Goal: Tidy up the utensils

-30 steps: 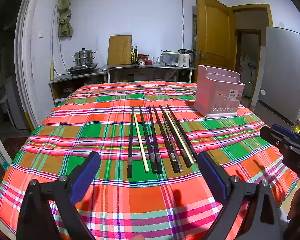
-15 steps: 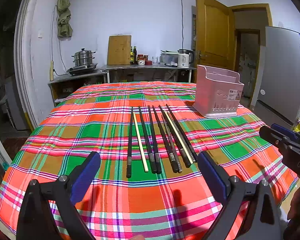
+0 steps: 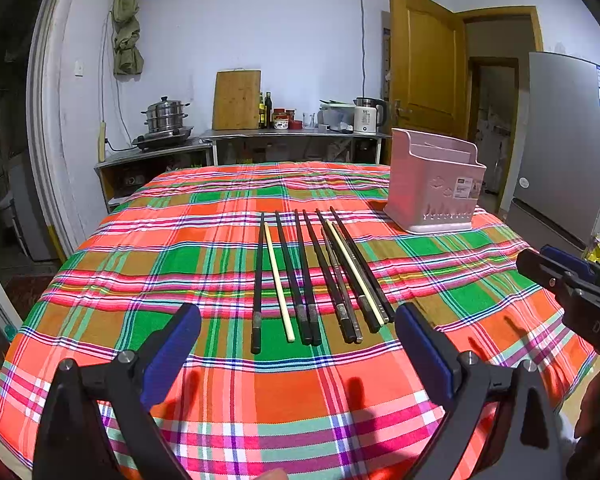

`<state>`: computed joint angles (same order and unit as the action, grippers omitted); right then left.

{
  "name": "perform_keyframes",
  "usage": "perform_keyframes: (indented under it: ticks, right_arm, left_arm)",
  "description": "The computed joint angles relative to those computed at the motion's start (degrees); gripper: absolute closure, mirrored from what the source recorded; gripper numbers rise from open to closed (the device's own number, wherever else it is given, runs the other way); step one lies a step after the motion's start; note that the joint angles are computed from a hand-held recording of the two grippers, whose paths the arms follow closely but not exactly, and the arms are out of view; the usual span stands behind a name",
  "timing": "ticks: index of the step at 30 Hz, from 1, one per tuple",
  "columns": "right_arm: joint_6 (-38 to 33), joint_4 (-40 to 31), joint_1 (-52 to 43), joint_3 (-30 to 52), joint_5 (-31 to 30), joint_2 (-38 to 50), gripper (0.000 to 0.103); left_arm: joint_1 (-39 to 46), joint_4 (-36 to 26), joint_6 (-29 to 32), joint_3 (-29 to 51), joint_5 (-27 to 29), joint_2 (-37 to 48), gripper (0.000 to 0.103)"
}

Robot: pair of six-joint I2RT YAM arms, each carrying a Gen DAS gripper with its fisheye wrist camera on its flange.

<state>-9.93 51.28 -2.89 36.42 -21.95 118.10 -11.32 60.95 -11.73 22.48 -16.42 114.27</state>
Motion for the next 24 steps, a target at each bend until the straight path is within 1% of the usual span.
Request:
perform_keyframes:
  ticks: [19, 22, 24]
  right_arm:
    - [-0.1, -0.1, 0.1, 0.0, 0.1, -0.1, 0.056]
    - [-0.3, -0.6, 0.1, 0.3, 0.0, -0.1, 0.056]
    - [-0.6, -1.7, 0.4, 0.9, -0.2, -0.1, 0.056]
  left_arm:
    - [-0.3, 0.1, -0.1, 0.1, -0.3, 0.3, 0.004]
    - [0.3, -0.5, 0.2, 0.3, 0.7, 0.1, 0.004]
    - [1.5, -1.6, 0.0, 0.7, 2.6, -0.3, 0.004]
